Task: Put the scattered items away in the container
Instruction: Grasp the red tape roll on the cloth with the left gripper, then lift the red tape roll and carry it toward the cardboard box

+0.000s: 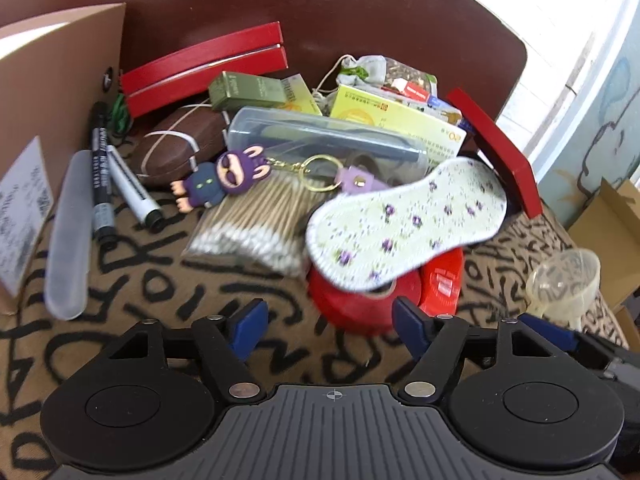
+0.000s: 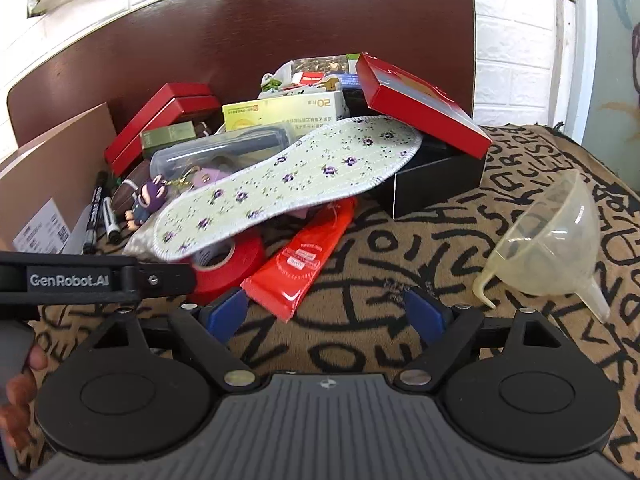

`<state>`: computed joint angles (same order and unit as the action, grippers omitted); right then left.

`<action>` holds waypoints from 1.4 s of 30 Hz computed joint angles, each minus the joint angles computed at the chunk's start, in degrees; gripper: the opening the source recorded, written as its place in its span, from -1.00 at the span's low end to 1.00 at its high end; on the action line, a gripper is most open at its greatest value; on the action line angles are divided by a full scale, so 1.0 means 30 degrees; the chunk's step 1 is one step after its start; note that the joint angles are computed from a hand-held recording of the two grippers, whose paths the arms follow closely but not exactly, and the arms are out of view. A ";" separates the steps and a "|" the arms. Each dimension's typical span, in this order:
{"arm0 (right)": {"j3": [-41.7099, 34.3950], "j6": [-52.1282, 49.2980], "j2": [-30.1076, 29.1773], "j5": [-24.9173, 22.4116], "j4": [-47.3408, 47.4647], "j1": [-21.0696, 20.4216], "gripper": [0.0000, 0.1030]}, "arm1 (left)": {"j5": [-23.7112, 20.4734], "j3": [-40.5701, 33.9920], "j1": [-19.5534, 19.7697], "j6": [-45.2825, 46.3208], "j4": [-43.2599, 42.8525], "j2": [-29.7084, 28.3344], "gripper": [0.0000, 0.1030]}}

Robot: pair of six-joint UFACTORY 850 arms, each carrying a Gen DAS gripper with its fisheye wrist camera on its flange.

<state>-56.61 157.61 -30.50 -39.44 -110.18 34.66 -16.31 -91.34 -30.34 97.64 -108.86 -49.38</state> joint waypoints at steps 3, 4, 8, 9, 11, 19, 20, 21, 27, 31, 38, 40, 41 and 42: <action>-0.0320 0.0039 -0.0256 0.0158 -0.0287 -0.0288 0.68 | 0.0417 -0.0957 -0.0095 -0.1149 0.1128 -0.0618 0.49; -0.0435 0.0077 -0.0360 0.0233 -0.0385 -0.0399 0.66 | 0.0466 -0.1207 -0.0116 -0.1170 0.1121 -0.0780 0.50; -0.0919 0.0274 -0.0811 0.0561 -0.0374 -0.0832 0.59 | 0.1378 -0.2072 -0.0329 -0.1008 0.1013 -0.1331 0.42; -0.1027 0.0288 -0.0933 0.0596 -0.0403 -0.0909 0.59 | 0.1654 -0.2194 -0.0398 -0.0405 0.0435 -0.1422 0.40; -0.1247 0.0070 -0.1171 0.0392 -0.0323 -0.0940 0.60 | 0.2105 -0.2469 -0.0505 0.0098 -0.0073 -0.1590 0.36; -0.1548 -0.1893 -0.1307 0.0126 -0.0004 -0.0492 0.43 | 0.2619 -0.2001 -0.0524 0.2896 -0.1626 -0.1282 -0.26; -0.1460 -0.1575 -0.1249 0.0228 -0.0307 -0.0495 0.42 | 0.2588 -0.1934 -0.0510 0.2427 -0.1119 -0.1213 -0.32; -0.1330 -0.1227 -0.1151 0.0356 -0.0650 -0.0490 0.36 | 0.2526 -0.1869 -0.0486 0.1577 -0.0220 -0.1137 -0.35; 0.0038 0.1230 0.0011 0.0935 -0.3108 -0.0028 0.32 | 0.1614 0.0106 -0.0122 0.0529 0.1874 0.0247 -0.58; 0.0861 0.2596 0.0685 0.0712 -0.4003 0.0669 0.31 | 0.0669 0.2237 0.0266 -0.0162 0.3318 0.1706 -0.59; 0.0865 0.3576 0.1075 0.2233 -0.6006 0.1118 0.01 | -0.0368 0.5122 0.0637 0.0810 0.2432 0.3486 -0.17; 0.0617 0.2419 0.0984 0.2572 -0.5034 0.1293 -0.13 | -0.0626 0.5345 0.0786 0.0309 0.2616 0.3664 -0.10; 0.0646 0.2244 0.1037 0.2740 -0.4889 0.1343 -0.16 | -0.0708 0.5462 0.0842 0.0223 0.2657 0.3789 -0.01; 0.0722 0.2237 0.1134 0.2967 -0.4854 0.1388 -0.20 | -0.0772 0.5607 0.0880 0.0358 0.2561 0.3924 0.01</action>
